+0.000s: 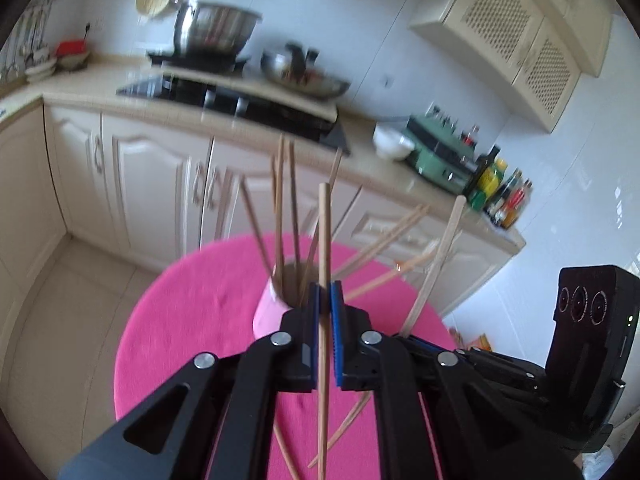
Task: Organize utensils
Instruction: 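Lift both held chopsticks over the pink cup and release them inside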
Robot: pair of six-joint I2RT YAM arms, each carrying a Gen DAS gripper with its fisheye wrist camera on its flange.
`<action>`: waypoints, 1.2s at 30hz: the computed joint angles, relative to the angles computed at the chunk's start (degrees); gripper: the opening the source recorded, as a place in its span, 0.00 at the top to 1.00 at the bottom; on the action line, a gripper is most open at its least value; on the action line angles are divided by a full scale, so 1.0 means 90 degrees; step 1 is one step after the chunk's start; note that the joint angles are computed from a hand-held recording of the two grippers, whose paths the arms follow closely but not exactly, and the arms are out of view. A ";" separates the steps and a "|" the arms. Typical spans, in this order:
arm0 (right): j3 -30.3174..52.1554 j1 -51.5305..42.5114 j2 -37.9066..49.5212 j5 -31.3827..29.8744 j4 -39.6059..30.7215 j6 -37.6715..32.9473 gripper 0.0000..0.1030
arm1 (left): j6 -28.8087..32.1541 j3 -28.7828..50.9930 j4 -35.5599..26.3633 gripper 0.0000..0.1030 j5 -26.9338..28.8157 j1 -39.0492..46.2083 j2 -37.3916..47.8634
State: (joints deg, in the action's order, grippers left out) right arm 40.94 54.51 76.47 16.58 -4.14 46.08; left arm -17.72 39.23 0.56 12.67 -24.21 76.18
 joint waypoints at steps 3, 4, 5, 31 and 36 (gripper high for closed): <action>0.0163 -0.0238 -0.0212 0.0295 -0.0163 -0.0391 0.94 | 0.0004 0.0216 0.0441 0.94 -0.0205 -0.0078 0.0076; 0.0250 -0.0305 -0.0209 0.0381 -0.0194 -0.0482 0.94 | -0.0029 0.0281 0.0653 0.94 -0.0257 -0.0107 0.0151; 0.0306 -0.0377 -0.0212 0.0483 -0.0187 -0.0607 0.94 | -0.0083 0.0353 0.0865 0.94 -0.0358 -0.0153 0.0252; 0.0454 -0.1531 0.0610 0.0362 0.1133 -0.1671 0.94 | -0.0401 0.1326 0.3041 0.94 -0.1513 -0.0229 0.2645; 0.0449 -0.1428 0.0663 0.0375 0.1098 -0.1718 0.94 | -0.0109 0.1097 0.3086 0.94 -0.1530 -0.0365 0.2679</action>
